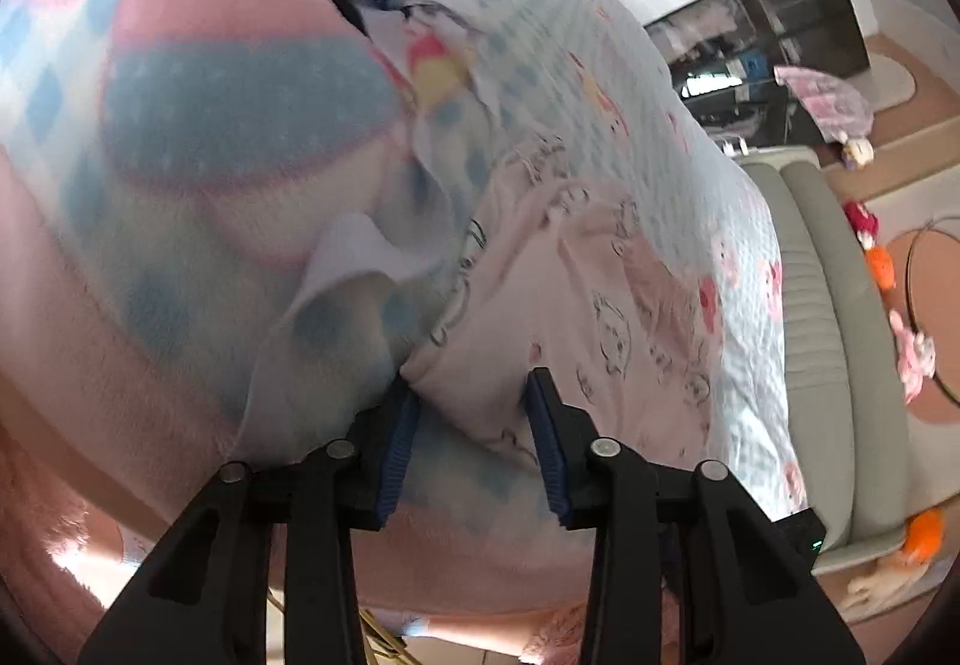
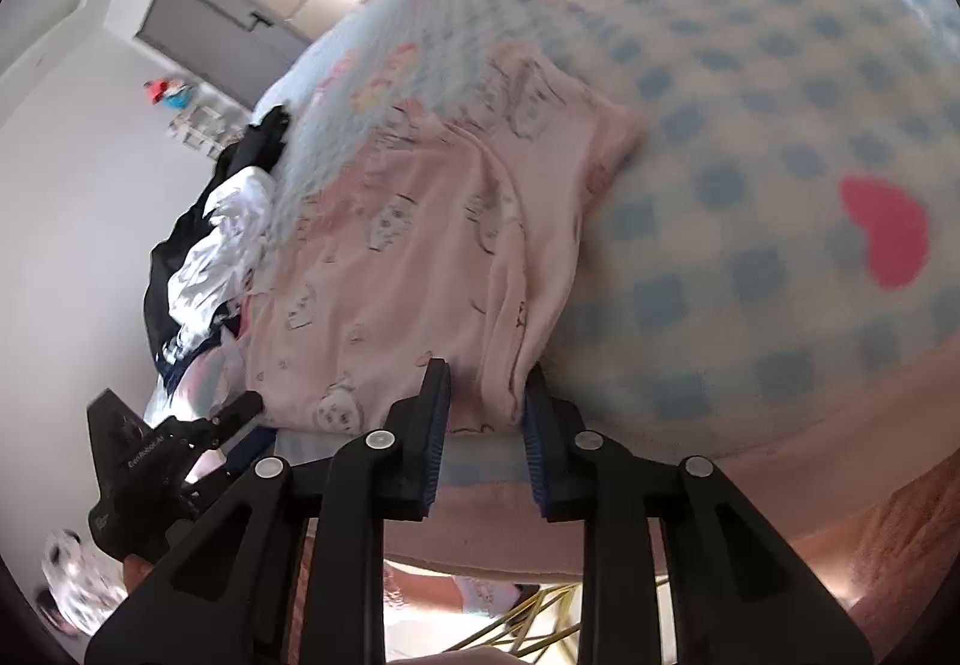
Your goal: Fold clothes
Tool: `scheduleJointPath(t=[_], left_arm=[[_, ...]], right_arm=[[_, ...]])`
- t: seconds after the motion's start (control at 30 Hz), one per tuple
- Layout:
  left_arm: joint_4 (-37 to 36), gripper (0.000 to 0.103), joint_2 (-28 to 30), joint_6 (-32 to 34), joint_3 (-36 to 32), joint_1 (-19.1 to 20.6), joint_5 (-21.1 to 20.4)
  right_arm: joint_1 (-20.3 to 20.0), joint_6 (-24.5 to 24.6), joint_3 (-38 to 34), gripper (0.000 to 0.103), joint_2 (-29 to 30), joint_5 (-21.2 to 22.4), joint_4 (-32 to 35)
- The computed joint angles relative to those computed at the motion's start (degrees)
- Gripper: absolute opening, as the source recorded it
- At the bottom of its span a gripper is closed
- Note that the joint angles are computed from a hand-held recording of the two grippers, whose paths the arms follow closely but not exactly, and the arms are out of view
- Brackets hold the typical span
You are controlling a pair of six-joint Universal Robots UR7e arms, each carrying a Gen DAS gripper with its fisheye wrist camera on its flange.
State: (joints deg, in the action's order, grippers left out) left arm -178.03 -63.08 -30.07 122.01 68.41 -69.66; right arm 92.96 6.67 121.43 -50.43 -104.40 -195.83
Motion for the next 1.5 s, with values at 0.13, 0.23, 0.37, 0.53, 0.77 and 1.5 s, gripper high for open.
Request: scheduleJointPath(t=[0.13, 0.23, 0.37, 0.53, 0.77, 1.5], left_arm=[[0.68, 0.008, -0.41, 6.99, 1.01, -4.57, 8.65], [1.62, 0.008, -1.33, 9.22, 1.5, -6.1, 11.59], [4.18, 0.008, -2.22, 6.95, 0.73, -2.96, 9.04], [4.01, 0.012, -2.9, 7.37, 1.36, -3.16, 9.19], [-3.3, 0.026, -3.91, 10.39, 4.84, -8.2, 19.52], [5.88, 0.021, 3.71, 25.71, -1.93, -11.31, 15.61]], right_arm=[[-0.42, -0.91, 0.01, 0.01, 0.13, -0.7, -0.05], [0.9, -4.07, 0.99, 0.008, -0.71, -2.6, -2.38], [-0.31, -4.36, 2.75, 0.005, -2.63, -2.9, -2.66], [-1.37, -4.6, 4.65, 0.0, -4.41, -10.0, -3.07], [0.21, -9.36, 4.83, 0.025, -4.94, -4.65, -7.07], [-0.19, -6.98, 0.1, 0.04, -3.57, -4.81, 2.75]])
